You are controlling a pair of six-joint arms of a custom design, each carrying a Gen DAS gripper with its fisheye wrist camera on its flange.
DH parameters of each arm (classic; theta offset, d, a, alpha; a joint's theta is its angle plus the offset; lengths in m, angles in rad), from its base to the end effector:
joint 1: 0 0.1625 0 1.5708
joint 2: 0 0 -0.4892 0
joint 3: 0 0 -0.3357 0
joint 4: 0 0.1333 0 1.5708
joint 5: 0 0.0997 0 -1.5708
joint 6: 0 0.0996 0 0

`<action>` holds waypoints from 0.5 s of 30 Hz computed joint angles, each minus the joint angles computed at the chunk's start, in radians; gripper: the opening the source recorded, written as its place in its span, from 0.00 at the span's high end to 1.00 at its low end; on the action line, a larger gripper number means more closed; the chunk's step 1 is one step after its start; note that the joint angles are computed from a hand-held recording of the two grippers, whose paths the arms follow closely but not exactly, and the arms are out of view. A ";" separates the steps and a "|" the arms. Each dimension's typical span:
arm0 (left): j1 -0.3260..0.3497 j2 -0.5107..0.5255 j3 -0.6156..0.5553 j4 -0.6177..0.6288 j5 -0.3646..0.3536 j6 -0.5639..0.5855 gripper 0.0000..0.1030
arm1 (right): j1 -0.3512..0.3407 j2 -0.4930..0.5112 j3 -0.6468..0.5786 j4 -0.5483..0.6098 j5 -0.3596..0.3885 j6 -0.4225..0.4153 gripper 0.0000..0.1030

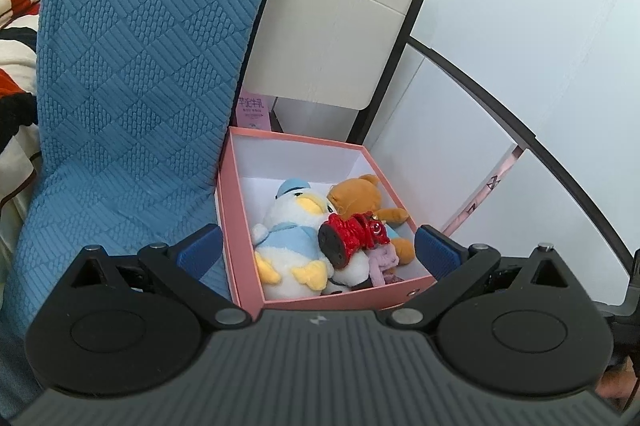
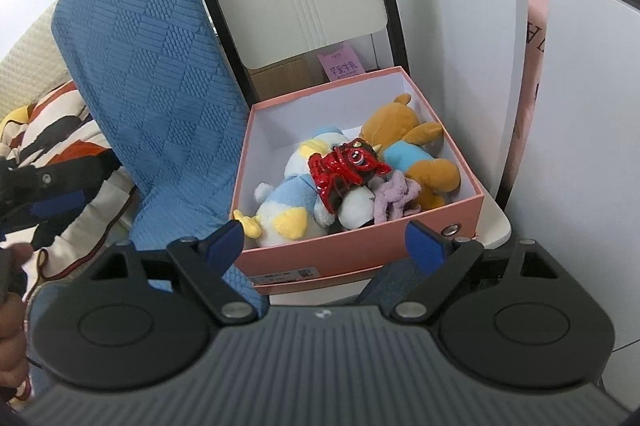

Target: Organize objects

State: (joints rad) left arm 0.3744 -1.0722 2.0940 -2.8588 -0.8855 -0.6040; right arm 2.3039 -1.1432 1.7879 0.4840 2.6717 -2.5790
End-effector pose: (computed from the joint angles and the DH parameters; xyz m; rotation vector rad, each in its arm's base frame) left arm -0.4174 -0.3750 0.2576 0.6759 2.6639 -0.9956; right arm 0.3010 -0.2677 0.3225 -0.1157 -2.2317 1.2166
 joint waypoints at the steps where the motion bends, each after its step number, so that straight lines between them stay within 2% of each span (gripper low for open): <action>1: -0.001 0.000 0.002 -0.002 -0.001 0.000 0.00 | 0.001 0.003 0.000 0.005 0.004 0.007 0.14; 6: 0.005 0.002 0.001 0.000 -0.030 -0.009 0.00 | -0.002 -0.006 0.008 -0.003 -0.010 0.014 0.14; 15: -0.004 0.011 0.000 -0.008 -0.040 0.021 0.00 | -0.005 0.001 0.001 0.015 -0.015 0.030 0.14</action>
